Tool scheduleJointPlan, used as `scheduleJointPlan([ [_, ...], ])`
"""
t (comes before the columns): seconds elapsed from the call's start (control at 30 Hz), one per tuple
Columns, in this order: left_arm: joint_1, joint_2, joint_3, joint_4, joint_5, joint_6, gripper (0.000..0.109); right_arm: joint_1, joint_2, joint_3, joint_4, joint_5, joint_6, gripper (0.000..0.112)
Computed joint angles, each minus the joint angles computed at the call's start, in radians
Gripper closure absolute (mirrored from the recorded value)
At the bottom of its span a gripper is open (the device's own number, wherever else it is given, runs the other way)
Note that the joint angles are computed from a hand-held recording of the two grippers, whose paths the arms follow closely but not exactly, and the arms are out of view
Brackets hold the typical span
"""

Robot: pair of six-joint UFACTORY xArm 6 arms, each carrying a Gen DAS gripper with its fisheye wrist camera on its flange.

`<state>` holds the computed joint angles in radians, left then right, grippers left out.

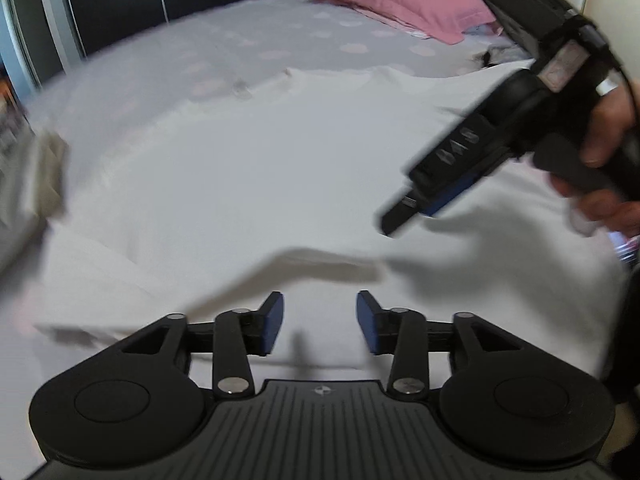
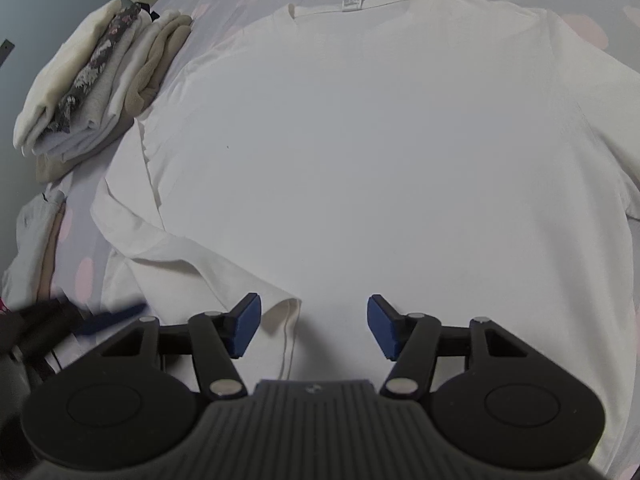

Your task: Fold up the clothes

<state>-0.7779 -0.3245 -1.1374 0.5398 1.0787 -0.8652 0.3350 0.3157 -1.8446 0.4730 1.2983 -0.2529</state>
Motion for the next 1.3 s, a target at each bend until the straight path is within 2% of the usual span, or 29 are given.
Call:
scheduleJointPlan([
  [0.17, -0.017, 0.049, -0.026, 0.146, 0.085, 0.074, 0.066, 0.007, 0.009, -0.012, 0.002, 0.011, 0.0, 0.049],
  [0.3, -0.008, 0.09, -0.026, 0.173, 0.063, 0.173, 0.066, 0.01, 0.014, -0.02, 0.0, 0.02, -0.009, 0.048],
  [0.37, 0.008, 0.102, -0.023, 0.135, 0.035, 0.207, 0.075, 0.009, 0.018, -0.025, 0.001, 0.024, -0.009, 0.048],
  [0.4, 0.015, 0.107, -0.021, 0.116, 0.022, 0.223, 0.088, 0.008, 0.021, -0.03, 0.004, 0.03, -0.011, 0.048],
  [0.5, 0.037, 0.092, 0.0, 0.091, -0.005, 0.188, 0.107, 0.006, 0.022, -0.04, 0.013, 0.046, -0.026, 0.046],
  [0.73, 0.085, 0.015, 0.011, 0.058, -0.051, 0.074, 0.109, 0.018, -0.008, -0.005, 0.044, 0.094, -0.134, 0.045],
  [0.83, 0.096, -0.004, 0.006, 0.043, -0.072, 0.052, 0.109, 0.038, -0.033, 0.04, 0.026, 0.072, -0.187, 0.046],
  [0.9, 0.101, -0.019, 0.003, 0.04, -0.084, 0.038, 0.109, 0.049, -0.047, 0.064, 0.01, 0.051, -0.215, 0.057],
  [0.97, 0.106, -0.035, 0.001, 0.053, -0.091, 0.022, 0.109, 0.051, -0.045, 0.063, 0.007, 0.055, -0.226, 0.087],
  [1.03, 0.114, -0.058, 0.004, 0.065, -0.1, -0.007, 0.109, 0.046, -0.044, 0.057, 0.012, 0.047, -0.23, 0.1],
  [1.1, 0.126, -0.078, 0.007, 0.075, -0.108, -0.031, 0.109, 0.039, -0.053, 0.058, 0.022, 0.01, -0.234, 0.106],
  [1.2, 0.127, -0.106, 0.007, 0.088, -0.113, -0.058, 0.109, 0.024, -0.065, 0.046, 0.041, -0.087, -0.232, 0.107],
  [1.3, 0.127, -0.124, 0.009, 0.083, -0.157, -0.062, 0.109, -0.005, -0.067, 0.02, 0.087, -0.187, -0.204, 0.107],
])
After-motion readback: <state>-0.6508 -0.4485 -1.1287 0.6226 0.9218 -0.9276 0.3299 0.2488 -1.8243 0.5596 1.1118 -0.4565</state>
